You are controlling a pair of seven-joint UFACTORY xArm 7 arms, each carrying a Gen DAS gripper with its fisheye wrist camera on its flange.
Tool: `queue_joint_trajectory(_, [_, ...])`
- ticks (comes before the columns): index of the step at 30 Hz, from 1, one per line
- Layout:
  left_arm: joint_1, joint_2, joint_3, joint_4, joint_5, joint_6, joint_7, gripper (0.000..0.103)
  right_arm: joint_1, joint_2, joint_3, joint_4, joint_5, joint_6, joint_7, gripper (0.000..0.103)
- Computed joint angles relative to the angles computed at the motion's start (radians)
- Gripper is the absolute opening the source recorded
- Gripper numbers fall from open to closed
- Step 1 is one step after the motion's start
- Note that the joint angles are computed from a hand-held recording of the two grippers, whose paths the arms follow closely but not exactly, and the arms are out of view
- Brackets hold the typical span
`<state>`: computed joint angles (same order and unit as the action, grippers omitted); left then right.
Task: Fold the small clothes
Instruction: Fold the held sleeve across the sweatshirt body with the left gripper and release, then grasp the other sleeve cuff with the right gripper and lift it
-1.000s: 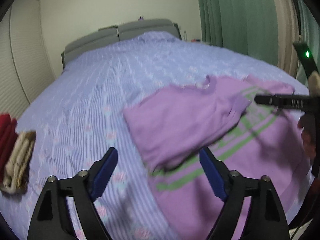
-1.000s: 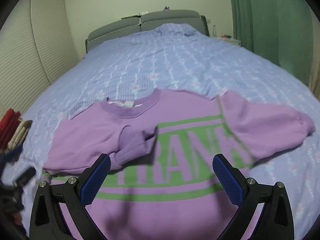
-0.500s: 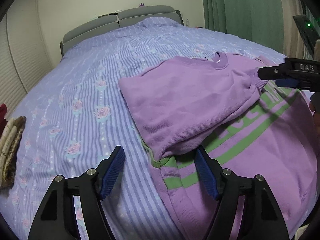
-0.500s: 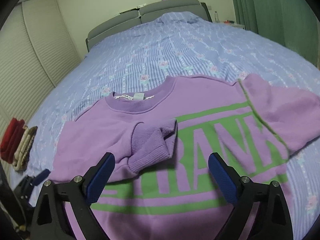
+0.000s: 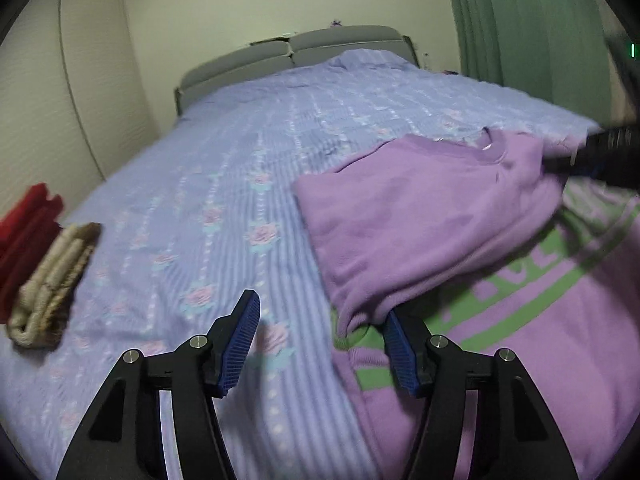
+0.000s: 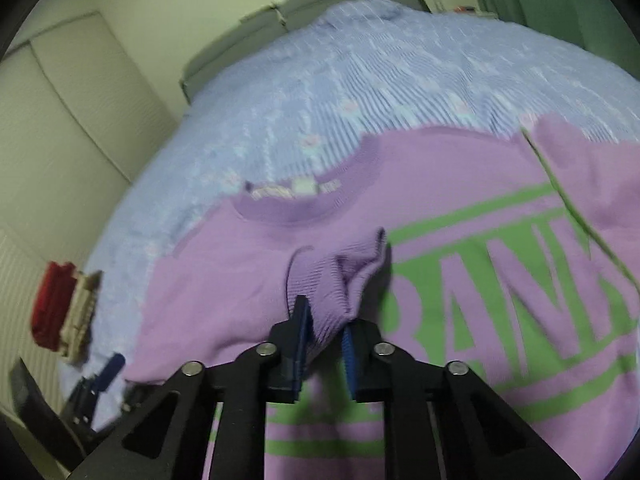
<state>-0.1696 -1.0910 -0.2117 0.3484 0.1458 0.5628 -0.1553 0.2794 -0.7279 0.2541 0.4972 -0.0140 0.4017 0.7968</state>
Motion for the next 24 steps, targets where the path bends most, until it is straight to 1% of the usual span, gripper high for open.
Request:
queue_joint_trajectory(2, [0.019, -0.023, -0.019, -0.01, 0.008, 0.015, -0.023, 0.063, -0.021, -0.015, 0.021, 0.0, -0.043, -0.042, -0.021, 0.014])
queue_joint_trajectory(3, [0.021, -0.022, -0.017, -0.01, 0.006, 0.021, -0.03, 0.063, -0.02, -0.023, 0.022, -0.007, -0.058, -0.075, -0.039, 0.013])
queue_joint_trajectory(4, [0.02, -0.018, -0.009, -0.006, -0.002, 0.032, -0.038, 0.063, -0.022, -0.027, 0.024, -0.009, -0.067, -0.085, -0.052, 0.013])
queue_joint_trajectory(5, [0.019, -0.016, -0.003, -0.002, -0.008, 0.039, -0.045, 0.064, -0.037, -0.025, 0.037, -0.002, -0.083, -0.06, -0.06, 0.013])
queue_joint_trajectory(6, [0.018, -0.014, 0.005, 0.004, -0.019, 0.052, -0.057, 0.064, -0.04, -0.015, 0.036, 0.002, -0.087, -0.048, -0.068, 0.013])
queue_joint_trajectory(9, [0.024, -0.006, -0.01, 0.007, -0.017, 0.061, -0.082, 0.066, -0.039, -0.012, 0.024, -0.023, -0.084, -0.043, -0.076, 0.013])
queue_joint_trajectory(11, [0.025, -0.002, -0.018, 0.007, -0.014, 0.068, -0.096, 0.067, -0.053, -0.013, 0.035, -0.033, -0.088, -0.041, -0.065, 0.013])
queue_joint_trajectory(12, [0.024, 0.006, -0.012, 0.011, -0.016, 0.074, -0.1, 0.067, -0.047, -0.015, 0.029, -0.036, -0.082, -0.027, -0.065, 0.013])
queue_joint_trajectory(14, [0.023, 0.006, -0.008, 0.019, -0.015, 0.092, -0.107, 0.074, -0.046, -0.012, 0.03, -0.043, -0.078, -0.018, -0.056, 0.013])
queue_joint_trajectory(15, [0.024, 0.011, -0.006, 0.027, -0.013, 0.104, -0.106, 0.075, -0.05, -0.012, 0.035, -0.043, -0.085, -0.009, -0.056, 0.014])
queue_joint_trajectory(16, [0.016, 0.008, -0.002, 0.032, -0.014, 0.119, -0.102, 0.075, -0.053, -0.018, 0.038, -0.046, -0.09, -0.001, -0.054, 0.016])
queue_joint_trajectory(18, [0.003, -0.008, 0.003, 0.045, -0.014, 0.159, -0.088, 0.075, -0.043, -0.035, 0.029, -0.049, -0.083, 0.025, -0.05, 0.029])
queue_joint_trajectory(19, [-0.002, -0.017, 0.0, 0.052, -0.013, 0.18, -0.083, 0.075, -0.042, -0.058, 0.029, -0.053, -0.08, 0.058, -0.043, 0.036])
queue_joint_trajectory(20, [-0.006, -0.026, -0.008, 0.061, -0.011, 0.203, -0.08, 0.075, -0.049, -0.082, 0.037, -0.054, -0.083, 0.094, -0.029, 0.039])
queue_joint_trajectory(21, [-0.015, -0.044, -0.014, 0.068, -0.009, 0.22, -0.076, 0.075, -0.049, -0.104, 0.041, -0.056, -0.085, 0.13, -0.022, 0.04])
queue_joint_trajectory(22, [-0.02, -0.053, -0.018, 0.073, -0.01, 0.225, -0.075, 0.077, -0.044, -0.13, 0.041, -0.059, -0.084, 0.166, -0.017, 0.041])
queue_joint_trajectory(23, [-0.026, -0.064, -0.023, 0.079, -0.011, 0.229, -0.074, 0.081, -0.04, -0.153, 0.04, -0.064, -0.083, 0.192, -0.013, 0.042])
queue_joint_trajectory(24, [-0.037, -0.076, -0.031, 0.089, -0.016, 0.228, -0.077, 0.083, -0.038, -0.182, 0.041, -0.067, -0.082, 0.235, -0.006, 0.042])
